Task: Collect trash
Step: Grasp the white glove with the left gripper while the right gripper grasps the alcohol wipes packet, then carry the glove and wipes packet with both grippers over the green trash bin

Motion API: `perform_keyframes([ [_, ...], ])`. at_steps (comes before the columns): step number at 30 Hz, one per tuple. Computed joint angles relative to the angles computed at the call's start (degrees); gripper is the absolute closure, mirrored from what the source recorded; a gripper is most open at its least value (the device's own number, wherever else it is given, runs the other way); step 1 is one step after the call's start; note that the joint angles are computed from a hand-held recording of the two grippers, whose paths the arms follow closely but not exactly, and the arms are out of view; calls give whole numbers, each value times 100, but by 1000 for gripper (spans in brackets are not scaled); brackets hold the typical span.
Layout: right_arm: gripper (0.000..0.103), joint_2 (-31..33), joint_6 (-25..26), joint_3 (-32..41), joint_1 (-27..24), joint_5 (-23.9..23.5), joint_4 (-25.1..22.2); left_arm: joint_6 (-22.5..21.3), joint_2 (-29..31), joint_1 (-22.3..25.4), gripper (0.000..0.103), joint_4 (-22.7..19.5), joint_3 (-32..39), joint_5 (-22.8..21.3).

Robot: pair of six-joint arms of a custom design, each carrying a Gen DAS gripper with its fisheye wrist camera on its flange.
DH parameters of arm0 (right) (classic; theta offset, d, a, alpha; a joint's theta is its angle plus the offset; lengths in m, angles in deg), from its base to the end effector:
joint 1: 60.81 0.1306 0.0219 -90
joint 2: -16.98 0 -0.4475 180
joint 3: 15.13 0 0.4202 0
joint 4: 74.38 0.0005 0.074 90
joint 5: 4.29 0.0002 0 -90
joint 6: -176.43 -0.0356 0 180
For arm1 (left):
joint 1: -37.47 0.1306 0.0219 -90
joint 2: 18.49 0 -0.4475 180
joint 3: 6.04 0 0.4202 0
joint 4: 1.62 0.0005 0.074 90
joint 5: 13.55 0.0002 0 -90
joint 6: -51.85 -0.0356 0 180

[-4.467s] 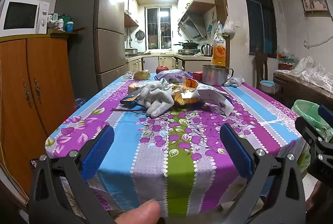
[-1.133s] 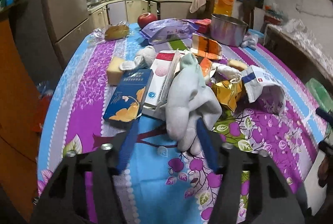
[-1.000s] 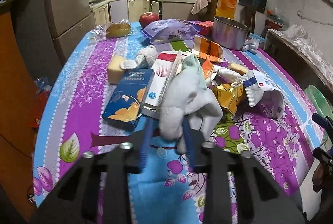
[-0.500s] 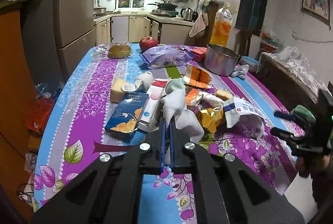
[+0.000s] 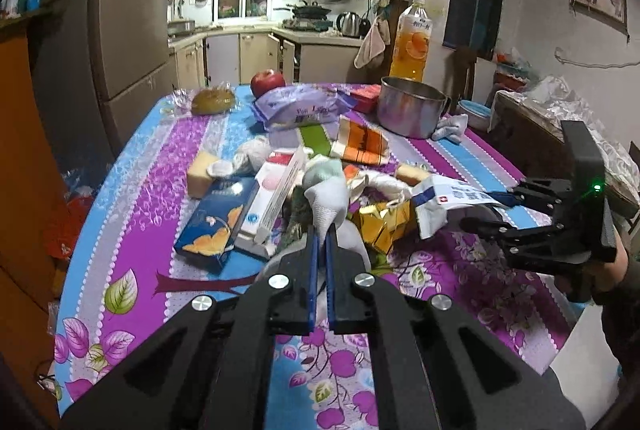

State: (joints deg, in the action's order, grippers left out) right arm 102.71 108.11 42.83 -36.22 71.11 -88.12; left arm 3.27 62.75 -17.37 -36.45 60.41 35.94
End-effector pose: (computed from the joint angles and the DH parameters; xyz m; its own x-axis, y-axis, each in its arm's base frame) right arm 0.3979 0.1914 0.3091 -0.3478 -0.5523 -0.7576 -0.7563 0.6428 -0.1214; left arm 0.2634 -0.3347 0.3885 -0.5798 -0.0503 -0.8132 -0.0058 0.9983 -0.0575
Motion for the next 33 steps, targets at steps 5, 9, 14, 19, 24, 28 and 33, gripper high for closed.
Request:
perform_keyframes([
  [5,65,-615,-703,-421,-150,-119,557,-83,29,-184,102,34,170,-368],
  [9,65,-1205,-1317,-694,-363,-124,844,-289,57,-354,102,120,366,-603],
  [14,65,-1900,-1660,-864,-822,-128,826,-771,223,-543,102,364,762,-658],
  [19,65,-2483,-1738,-907,-1497,-72,566,-1374,598,-690,102,738,1310,-494],
  [24,65,-2858,-1694,-873,-2519,-240,245,-1955,1150,-761,102,1104,1994,-56],
  [28,65,-3003,-1615,-810,-3541,-591,31,-2231,1640,-791,102,1257,2572,368],
  [33,65,-2853,-1455,-647,-4669,-988,-111,-2548,2301,-882,102,1375,3339,826],
])
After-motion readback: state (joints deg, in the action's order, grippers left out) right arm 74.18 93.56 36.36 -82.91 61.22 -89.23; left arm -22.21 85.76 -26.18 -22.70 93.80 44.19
